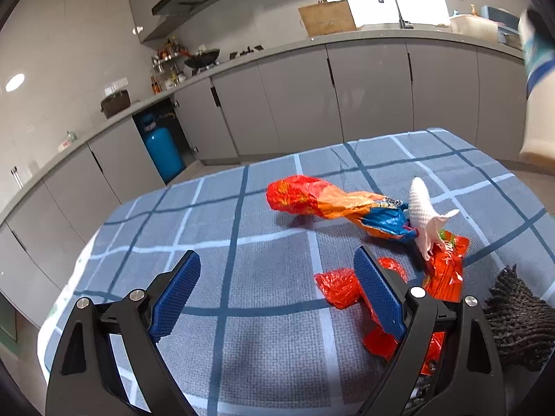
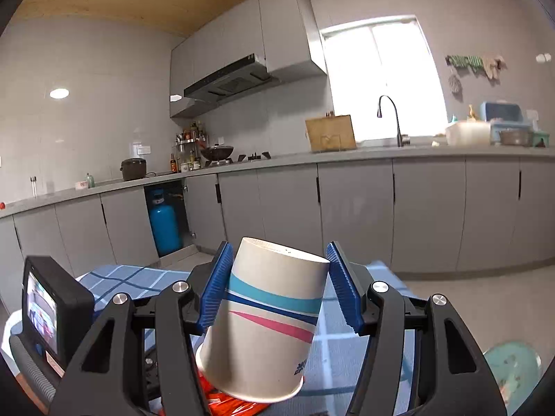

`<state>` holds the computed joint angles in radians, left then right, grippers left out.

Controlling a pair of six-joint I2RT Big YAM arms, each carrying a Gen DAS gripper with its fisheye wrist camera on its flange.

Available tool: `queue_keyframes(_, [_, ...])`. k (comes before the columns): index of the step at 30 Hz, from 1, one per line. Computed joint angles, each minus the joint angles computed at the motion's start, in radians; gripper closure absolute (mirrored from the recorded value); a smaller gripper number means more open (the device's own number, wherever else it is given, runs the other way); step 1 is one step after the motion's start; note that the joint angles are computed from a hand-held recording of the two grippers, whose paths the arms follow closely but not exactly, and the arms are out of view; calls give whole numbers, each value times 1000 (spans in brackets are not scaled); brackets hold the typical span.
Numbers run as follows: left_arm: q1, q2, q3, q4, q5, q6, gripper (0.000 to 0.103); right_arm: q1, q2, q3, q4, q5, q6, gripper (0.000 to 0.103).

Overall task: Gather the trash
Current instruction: 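Lift the paper cup with the right tool and carry it toward the bucket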

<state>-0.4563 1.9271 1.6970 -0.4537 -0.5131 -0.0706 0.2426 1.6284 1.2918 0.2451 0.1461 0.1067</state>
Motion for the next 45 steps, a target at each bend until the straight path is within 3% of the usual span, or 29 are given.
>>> queue_keyframes(1, [0, 4, 3, 0, -11, 2, 14, 1, 6, 4, -5, 0, -18, 46])
queue_keyframes(2, [1, 9, 10, -10, -10, -4, 14, 6, 49, 45, -60, 17, -39, 47])
queue_keyframes(3, [2, 11, 14, -20, 1, -12, 14, -8, 106, 89, -140, -4, -31, 47])
queue_keyframes(4, [3, 8, 11, -17, 15, -13, 14, -18, 107, 97, -169, -8, 27, 47])
queue_keyframes(6, [-2, 1, -10, 13, -16, 16, 14, -15, 54, 49, -102, 9, 27, 47])
queue_keyframes(8, [4, 6, -1, -8, -3, -1, 14, -19, 43, 60, -122, -13, 23, 47])
queue_keyframes(10, [6, 12, 7, -18, 4, -11, 14, -15, -3, 18, -63, -20, 43, 47])
queue_keyframes(11, [5, 15, 12, -20, -3, -8, 14, -11, 6, 31, -90, -25, 17, 47])
queue_keyframes(12, [5, 17, 16, -25, 6, -13, 14, -18, 70, 82, -166, -47, 21, 47])
queue_keyframes(13, [4, 16, 16, -25, 12, -14, 14, -38, 103, 104, -215, -75, 84, 47])
queue_keyframes(14, [1, 12, 8, -14, 11, -3, 14, -47, 81, 88, -214, -65, 123, 47])
queue_keyframes(16, [-2, 4, -11, 9, -11, 22, 14, -38, 55, 63, -160, -59, 80, 47])
queue_keyframes(21, [5, 20, 14, -34, 14, -10, 14, -49, 70, 81, -195, -87, 102, 47])
queue_keyframes(25, [2, 11, 4, -27, 19, -5, 14, -33, 75, 103, -231, -54, 63, 47])
queue_keyframes(27, [2, 3, -2, -16, 11, 1, 14, -16, 42, 75, -187, -50, 34, 47])
queue_keyframes(28, [2, 3, 0, -18, 5, 0, 14, -14, 79, 112, -235, -48, 10, 47])
queue_keyframes(29, [4, 5, 5, -24, 8, -5, 14, -28, 126, 170, -329, -88, 48, 47])
queue_keyframes(30, [5, 8, 11, -32, 17, -13, 14, -62, 145, 186, -373, -141, 163, 47])
queue_keyframes(33, [0, 4, 1, -25, 6, -7, 14, -85, 85, 131, -307, -179, 204, 47])
queue_keyframes(34, [0, 5, 2, -29, 15, -11, 14, -99, 90, 145, -329, -232, 245, 47])
queue_keyframes(38, [-6, 6, 5, -26, 21, -5, 14, -123, 106, 157, -344, -264, 339, 47])
queue_keyframes(40, [-8, -4, -9, -6, 7, 8, 14, -103, 70, 119, -289, -206, 285, 47])
queue_keyframes(41, [-7, -8, -14, 3, -5, 7, 14, -68, 68, 125, -300, -96, 157, 47])
queue_keyframes(42, [-6, -8, -15, 2, -8, 0, 14, -44, 122, 175, -362, -56, 65, 47])
queue_keyframes(43, [-3, -1, -4, -13, 0, -9, 14, -50, 159, 209, -425, -86, 72, 48])
queue_keyframes(44, [-1, 7, 7, -30, 8, -6, 14, -55, 153, 208, -439, -91, 101, 48])
queue_keyframes(45, [0, 9, 8, -33, 7, -1, 14, -51, 118, 179, -402, -69, 95, 48])
